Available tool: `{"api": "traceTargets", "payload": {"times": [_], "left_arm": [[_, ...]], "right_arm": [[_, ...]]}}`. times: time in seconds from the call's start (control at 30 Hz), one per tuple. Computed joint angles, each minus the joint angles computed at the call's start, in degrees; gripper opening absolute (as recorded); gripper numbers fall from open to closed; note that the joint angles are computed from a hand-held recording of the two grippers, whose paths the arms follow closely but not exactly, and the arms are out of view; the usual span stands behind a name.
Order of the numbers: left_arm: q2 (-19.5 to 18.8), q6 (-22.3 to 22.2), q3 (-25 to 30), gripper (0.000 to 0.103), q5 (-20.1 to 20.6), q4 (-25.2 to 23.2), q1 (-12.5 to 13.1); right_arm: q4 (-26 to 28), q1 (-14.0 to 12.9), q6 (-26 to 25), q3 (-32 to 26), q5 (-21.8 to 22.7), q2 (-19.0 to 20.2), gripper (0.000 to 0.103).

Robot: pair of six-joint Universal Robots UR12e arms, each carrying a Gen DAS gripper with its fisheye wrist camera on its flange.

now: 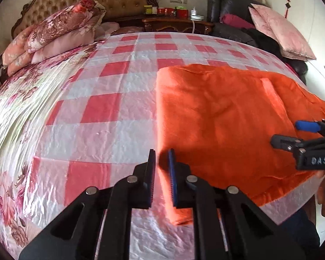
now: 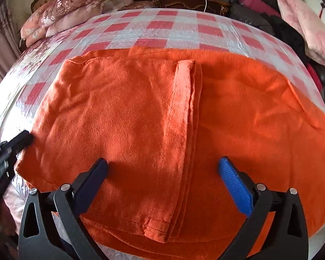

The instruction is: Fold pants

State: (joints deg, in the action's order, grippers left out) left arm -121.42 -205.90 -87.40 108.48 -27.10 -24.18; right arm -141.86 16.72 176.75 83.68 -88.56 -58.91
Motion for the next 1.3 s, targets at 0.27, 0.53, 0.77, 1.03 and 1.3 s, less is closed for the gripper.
{"api": "traceTargets", "payload": {"times": [0.27, 0.53, 0.77, 1.03, 1.3], "left_arm": [[-3.89, 4.93, 7.28, 0.013, -6.43, -1.37, 2.25], [-6.57, 1.41, 13.61, 0.014, -1.86, -6.79, 3.12], [-9.32, 1.11, 18.09, 0.025, -6.9, -10.35, 4.4], [-4.49, -1.97, 10.47, 0.033, -5.66, -3.28, 3.01], [-0.26, -2.72, 2.58, 0.053, -0.25, -7.81, -0.26]], "right_arm": [[-1.13, 0.09, 0.53, 0.45, -0.18, -0.08, 0.099], [-1.25, 0.07, 0.78, 0.54, -0.07, -0.1, 0.099], [-1.23, 0.02, 0.52, 0.54, 0.05, -0.1, 0.099], [-1.06, 0.03, 0.69, 0.45, 0.05, -0.06, 0.099], [-1.44, 0.09, 0.87, 0.64, -0.14, -0.11, 0.099]]}}
